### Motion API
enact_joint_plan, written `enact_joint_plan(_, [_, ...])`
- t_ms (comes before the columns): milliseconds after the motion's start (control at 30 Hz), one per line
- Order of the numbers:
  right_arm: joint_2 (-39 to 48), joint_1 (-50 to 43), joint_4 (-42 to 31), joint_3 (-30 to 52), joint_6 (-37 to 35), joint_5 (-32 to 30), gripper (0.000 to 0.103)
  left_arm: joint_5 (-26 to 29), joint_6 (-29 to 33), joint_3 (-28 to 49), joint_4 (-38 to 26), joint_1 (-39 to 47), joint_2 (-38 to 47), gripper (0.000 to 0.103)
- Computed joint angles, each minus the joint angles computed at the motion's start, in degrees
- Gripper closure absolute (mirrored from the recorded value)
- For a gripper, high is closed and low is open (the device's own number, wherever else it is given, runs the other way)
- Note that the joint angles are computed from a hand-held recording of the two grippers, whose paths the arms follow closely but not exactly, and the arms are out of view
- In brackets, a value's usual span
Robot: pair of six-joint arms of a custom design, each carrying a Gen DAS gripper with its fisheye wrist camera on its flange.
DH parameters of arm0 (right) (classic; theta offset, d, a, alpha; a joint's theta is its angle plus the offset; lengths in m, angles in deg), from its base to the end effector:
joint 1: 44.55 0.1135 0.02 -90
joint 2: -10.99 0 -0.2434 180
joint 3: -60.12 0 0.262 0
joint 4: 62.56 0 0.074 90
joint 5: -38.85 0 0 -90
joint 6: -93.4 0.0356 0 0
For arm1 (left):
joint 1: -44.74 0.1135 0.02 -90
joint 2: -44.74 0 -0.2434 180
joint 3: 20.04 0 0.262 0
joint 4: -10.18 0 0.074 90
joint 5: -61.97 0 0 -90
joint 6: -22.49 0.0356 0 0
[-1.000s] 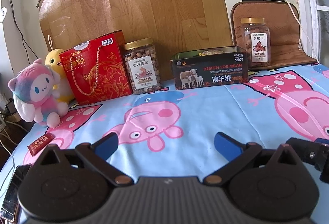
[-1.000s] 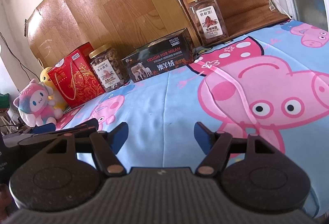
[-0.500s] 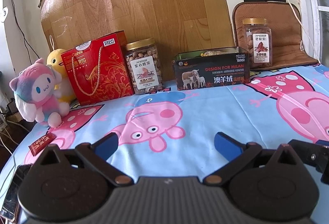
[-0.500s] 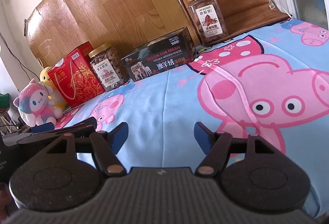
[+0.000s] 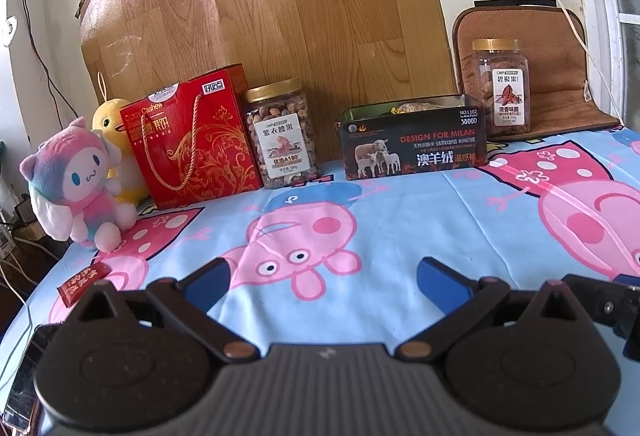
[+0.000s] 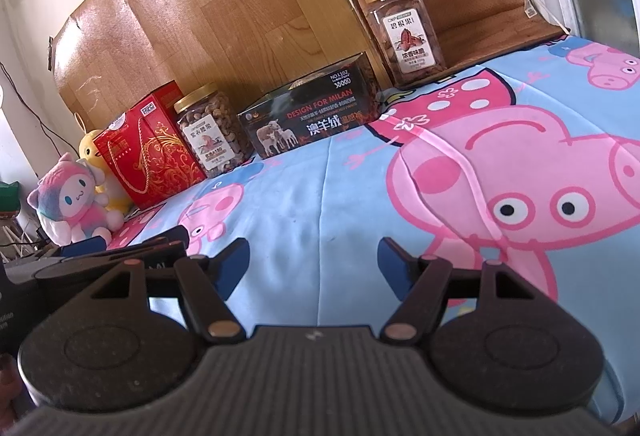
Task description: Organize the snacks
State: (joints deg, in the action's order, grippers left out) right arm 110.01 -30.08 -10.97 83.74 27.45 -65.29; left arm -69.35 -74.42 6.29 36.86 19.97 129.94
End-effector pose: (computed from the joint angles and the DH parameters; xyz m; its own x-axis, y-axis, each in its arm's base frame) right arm 0.2142 0.0643 0.0565 -0.5439 0.2678 -0.7953 -0.2596 0.8475 0.4629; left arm 0.2099 -0.0710 0.0781 -0.4570 0.1114 -0.8825 -0.2495 0.9362 0.2474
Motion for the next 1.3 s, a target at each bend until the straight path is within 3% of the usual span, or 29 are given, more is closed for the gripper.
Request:
enact_joint_plan(733, [0.0, 0.2, -0.1, 0.1, 0.1, 0.1, 0.030, -5.7, -0.4, 0.7, 1.6, -2.8, 2.1, 0.000])
enact_joint_plan(1300, [0.0, 0.1, -0.1, 0.1, 0.0, -0.1, 0.030, -6.1, -1.1, 0.7, 0.8, -3.7, 2.3, 0.000])
